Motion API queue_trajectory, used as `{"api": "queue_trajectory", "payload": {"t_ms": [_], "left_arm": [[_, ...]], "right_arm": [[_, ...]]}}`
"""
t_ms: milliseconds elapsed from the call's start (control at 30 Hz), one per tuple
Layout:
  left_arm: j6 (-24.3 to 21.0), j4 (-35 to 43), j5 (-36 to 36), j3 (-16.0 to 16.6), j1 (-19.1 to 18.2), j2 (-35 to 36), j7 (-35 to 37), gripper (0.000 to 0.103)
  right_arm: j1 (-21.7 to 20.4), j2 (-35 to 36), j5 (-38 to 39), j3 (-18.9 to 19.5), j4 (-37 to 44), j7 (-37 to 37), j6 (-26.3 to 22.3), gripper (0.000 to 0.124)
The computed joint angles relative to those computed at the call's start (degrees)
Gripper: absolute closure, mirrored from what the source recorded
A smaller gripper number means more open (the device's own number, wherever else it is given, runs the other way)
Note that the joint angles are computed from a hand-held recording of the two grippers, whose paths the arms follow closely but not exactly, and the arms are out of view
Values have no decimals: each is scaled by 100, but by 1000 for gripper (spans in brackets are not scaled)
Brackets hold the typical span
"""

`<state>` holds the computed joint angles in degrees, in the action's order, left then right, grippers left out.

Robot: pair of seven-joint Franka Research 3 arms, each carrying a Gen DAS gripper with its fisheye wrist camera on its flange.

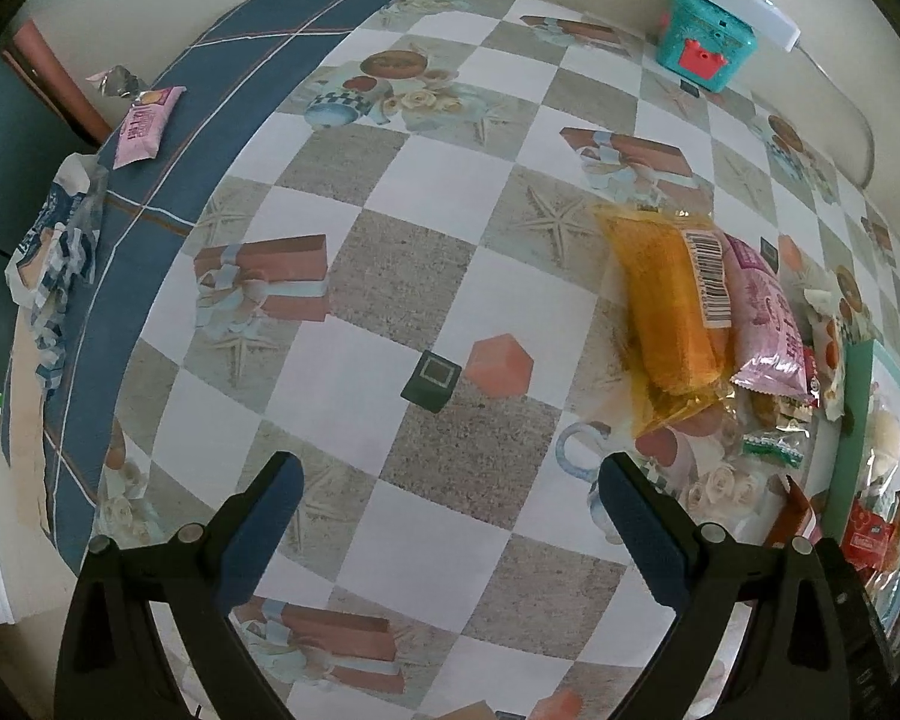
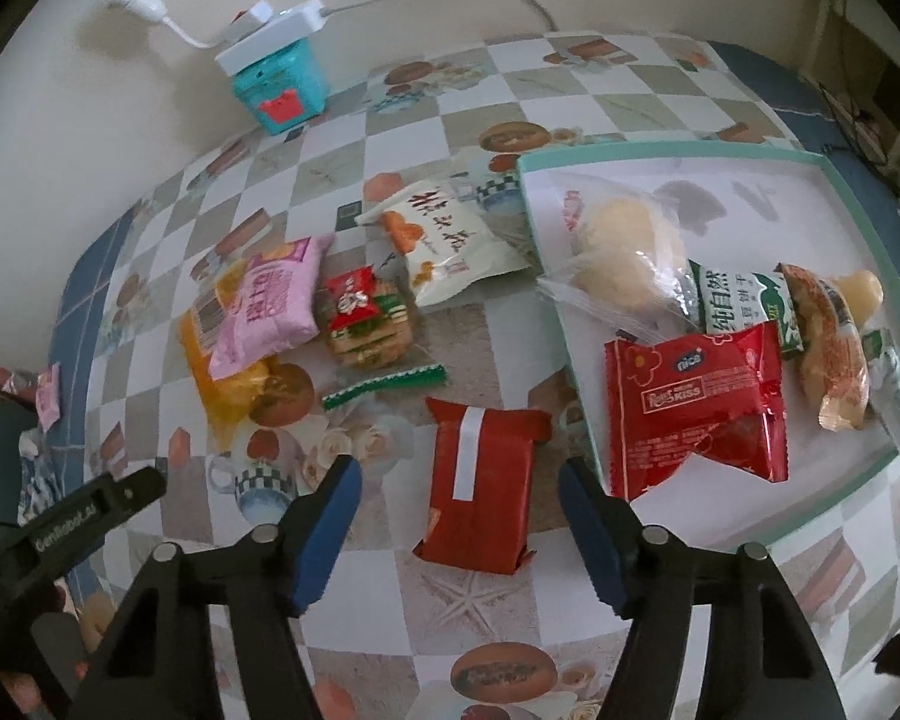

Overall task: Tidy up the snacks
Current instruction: 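Move the right tool to the red pack with a white stripe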

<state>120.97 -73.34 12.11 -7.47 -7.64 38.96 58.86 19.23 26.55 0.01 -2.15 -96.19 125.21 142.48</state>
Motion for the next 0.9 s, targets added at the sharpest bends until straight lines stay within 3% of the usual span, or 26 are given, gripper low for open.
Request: {"api": "queue_trajectory", "payload": {"t_ms": [100,167,433,900], "left_arm": [[22,-10,-1,0,5,4,-4,4],[6,2,-2,2,5,17,-8,4],[-35,77,29,19,-9,68,-43,4],[-103,297,49,25,-52,204,-47,4]], "right_arm": [[2,83,-19,15,146,-72,-200,57],[-8,132,5,37,197,-133,-283,66],[31,306,-6,18,352,-192,-502,69],[84,598,52,31,633,-437,-495,79]]}}
